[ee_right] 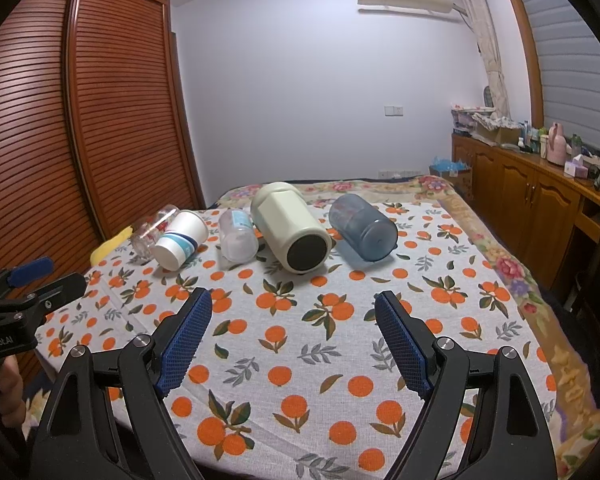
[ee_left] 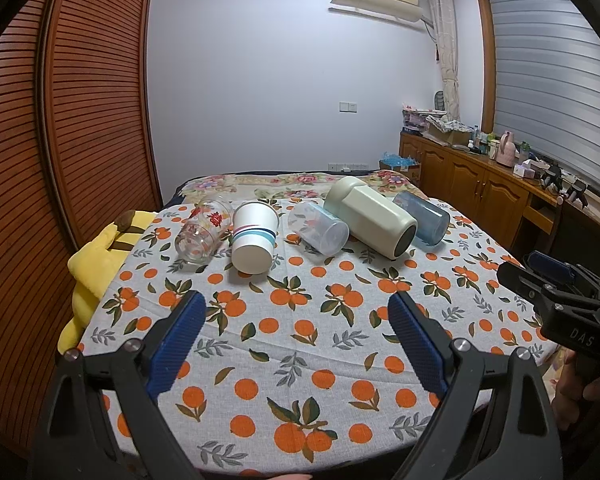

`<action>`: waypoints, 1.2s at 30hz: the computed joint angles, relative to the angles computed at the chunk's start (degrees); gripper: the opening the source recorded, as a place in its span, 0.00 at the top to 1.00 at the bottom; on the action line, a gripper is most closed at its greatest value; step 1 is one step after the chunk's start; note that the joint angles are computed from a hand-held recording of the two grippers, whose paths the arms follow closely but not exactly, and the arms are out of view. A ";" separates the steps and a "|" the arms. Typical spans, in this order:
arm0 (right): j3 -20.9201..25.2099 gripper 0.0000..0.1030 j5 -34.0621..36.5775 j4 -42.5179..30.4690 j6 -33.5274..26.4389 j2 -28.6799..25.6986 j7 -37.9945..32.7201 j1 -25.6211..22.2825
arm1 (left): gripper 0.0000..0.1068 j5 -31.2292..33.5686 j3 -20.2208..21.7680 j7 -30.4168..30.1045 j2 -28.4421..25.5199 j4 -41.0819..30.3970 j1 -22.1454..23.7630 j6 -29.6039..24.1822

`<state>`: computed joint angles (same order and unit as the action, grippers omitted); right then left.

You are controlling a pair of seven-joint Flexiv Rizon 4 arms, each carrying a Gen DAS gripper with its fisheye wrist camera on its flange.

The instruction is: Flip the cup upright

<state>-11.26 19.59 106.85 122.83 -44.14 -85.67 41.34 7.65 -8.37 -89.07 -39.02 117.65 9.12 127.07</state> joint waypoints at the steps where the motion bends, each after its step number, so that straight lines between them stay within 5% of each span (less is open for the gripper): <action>1: 0.01 0.17 0.01 -0.01 0.00 0.00 -0.02 -0.01 | 0.13 -0.06 0.08 0.01 -0.07 -0.03 -0.10 0.09; 36: -0.08 0.17 0.67 0.05 0.25 0.04 -0.61 0.45 | 0.13 0.05 0.49 -0.45 0.67 0.84 -0.50 0.89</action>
